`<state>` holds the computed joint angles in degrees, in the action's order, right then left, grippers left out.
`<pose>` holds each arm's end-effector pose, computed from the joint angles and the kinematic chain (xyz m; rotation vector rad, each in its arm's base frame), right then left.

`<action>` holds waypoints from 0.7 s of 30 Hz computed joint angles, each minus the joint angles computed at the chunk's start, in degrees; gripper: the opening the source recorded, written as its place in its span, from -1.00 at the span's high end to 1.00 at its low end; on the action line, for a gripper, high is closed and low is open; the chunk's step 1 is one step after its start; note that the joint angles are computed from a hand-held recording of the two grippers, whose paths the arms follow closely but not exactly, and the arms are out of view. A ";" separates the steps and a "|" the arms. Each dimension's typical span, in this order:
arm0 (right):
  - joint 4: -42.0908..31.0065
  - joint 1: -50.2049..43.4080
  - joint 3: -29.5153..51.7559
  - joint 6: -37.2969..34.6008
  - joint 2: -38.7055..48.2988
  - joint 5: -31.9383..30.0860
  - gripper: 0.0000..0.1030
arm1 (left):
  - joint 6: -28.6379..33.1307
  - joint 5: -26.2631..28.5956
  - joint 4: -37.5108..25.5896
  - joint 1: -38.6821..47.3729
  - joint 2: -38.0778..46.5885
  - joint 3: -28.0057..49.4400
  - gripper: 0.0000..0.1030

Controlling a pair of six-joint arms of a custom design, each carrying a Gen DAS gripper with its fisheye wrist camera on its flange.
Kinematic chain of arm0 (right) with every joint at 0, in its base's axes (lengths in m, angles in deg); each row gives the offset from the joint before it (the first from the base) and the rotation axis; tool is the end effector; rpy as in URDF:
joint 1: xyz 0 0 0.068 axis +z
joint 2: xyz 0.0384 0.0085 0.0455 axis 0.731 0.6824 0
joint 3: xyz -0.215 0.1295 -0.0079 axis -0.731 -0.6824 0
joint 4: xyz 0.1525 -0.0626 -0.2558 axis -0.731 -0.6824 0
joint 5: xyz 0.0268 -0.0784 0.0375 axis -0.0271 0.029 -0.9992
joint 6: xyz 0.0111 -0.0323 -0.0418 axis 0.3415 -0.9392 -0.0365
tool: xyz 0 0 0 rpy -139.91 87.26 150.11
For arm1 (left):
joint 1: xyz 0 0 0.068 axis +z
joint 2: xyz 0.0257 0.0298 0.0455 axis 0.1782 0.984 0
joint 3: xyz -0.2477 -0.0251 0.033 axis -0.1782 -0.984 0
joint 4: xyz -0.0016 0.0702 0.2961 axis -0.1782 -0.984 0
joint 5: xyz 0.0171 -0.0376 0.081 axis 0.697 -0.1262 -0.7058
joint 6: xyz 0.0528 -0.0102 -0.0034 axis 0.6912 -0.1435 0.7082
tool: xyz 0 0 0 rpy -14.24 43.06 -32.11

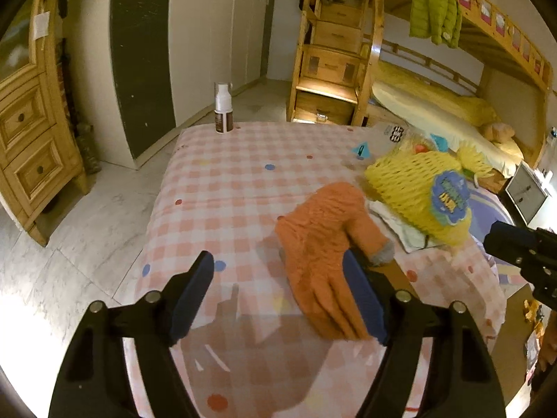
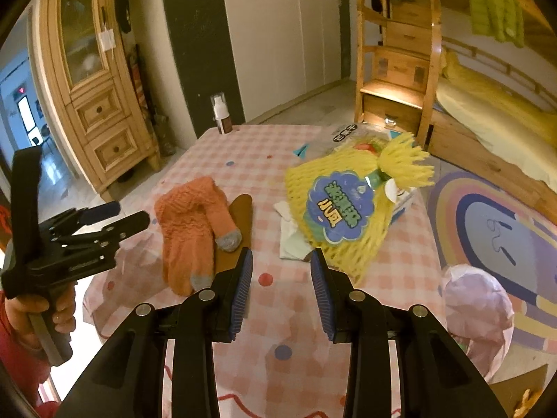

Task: Collect trash
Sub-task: 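Move both tools back to the bedspread toward the orange glove and brown sheath, then grasp the orange fuzzy glove with the left gripper while the right gripper grasps the brown sheath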

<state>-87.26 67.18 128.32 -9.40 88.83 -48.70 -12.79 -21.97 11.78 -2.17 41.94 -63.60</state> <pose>0.3265 0.1366 0.1711 -0.8283 2.2783 0.6245 0.2214 -0.0359 0.1517 -0.4908 2.2982 0.0961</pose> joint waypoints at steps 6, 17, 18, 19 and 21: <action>-0.65 -0.01 1.26 -0.20 1.72 0.90 0.31 | 7.22 6.01 7.83 5.45 9.95 2.52 -0.36; -1.49 -0.32 0.55 -0.19 0.16 1.60 0.30 | 13.69 9.80 9.29 4.36 13.01 5.19 0.69; -1.47 -0.51 0.31 -0.14 -0.28 1.46 0.30 | 13.13 9.07 8.31 3.93 10.57 4.58 0.71; -1.42 -0.65 0.28 -0.04 -0.44 1.19 0.29 | 12.19 7.78 6.30 3.33 6.06 3.48 0.71; -1.47 -0.76 0.14 -0.08 -0.82 0.55 0.29 | 10.15 5.09 2.31 2.24 -0.61 2.69 0.71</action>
<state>-88.73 66.41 128.46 -9.47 88.01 -48.16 -2.64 -16.88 14.09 0.08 41.33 -60.91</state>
